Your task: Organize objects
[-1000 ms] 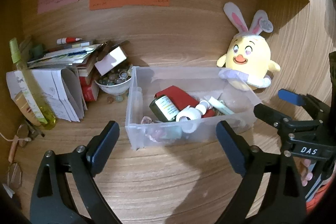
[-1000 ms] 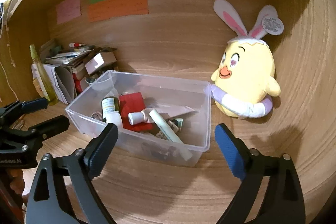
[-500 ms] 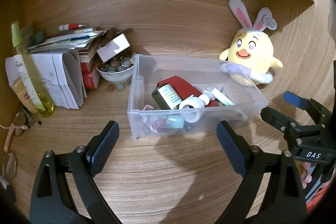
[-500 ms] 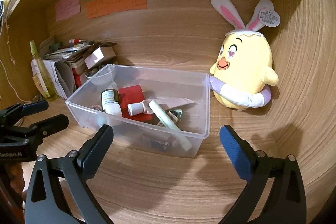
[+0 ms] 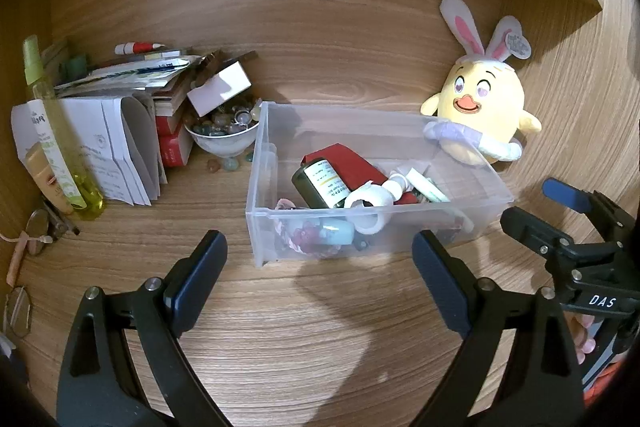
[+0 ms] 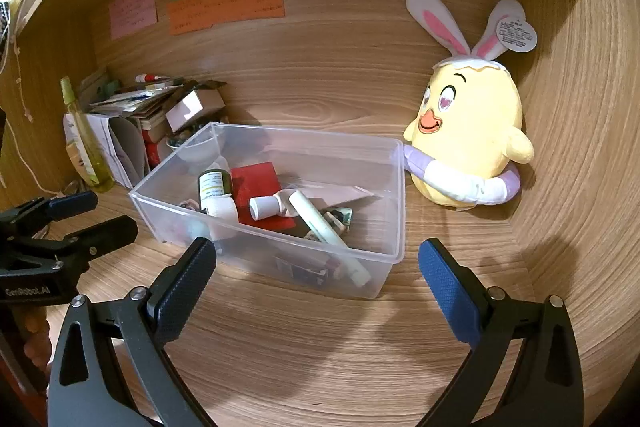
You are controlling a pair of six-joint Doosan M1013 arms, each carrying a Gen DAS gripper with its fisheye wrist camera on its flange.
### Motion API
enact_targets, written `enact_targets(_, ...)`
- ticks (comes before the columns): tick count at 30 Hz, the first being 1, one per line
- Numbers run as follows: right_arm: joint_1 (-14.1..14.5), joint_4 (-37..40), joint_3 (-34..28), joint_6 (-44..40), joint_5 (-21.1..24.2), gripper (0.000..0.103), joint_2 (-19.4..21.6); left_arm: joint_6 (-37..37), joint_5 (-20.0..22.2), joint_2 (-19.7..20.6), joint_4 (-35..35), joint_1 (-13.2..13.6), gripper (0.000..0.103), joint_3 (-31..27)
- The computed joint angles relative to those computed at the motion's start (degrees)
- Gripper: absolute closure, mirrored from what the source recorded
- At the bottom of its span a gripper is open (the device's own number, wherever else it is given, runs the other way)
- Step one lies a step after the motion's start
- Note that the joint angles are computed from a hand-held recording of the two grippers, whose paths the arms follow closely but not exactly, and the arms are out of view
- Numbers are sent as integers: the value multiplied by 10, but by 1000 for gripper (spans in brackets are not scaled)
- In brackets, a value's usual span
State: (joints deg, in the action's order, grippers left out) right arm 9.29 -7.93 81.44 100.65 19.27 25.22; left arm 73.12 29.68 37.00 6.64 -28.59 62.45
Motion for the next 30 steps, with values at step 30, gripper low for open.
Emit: enact_targets(30,-1,11,-2,-11,2,2,1,24,3,4,-20,1,8,-5)
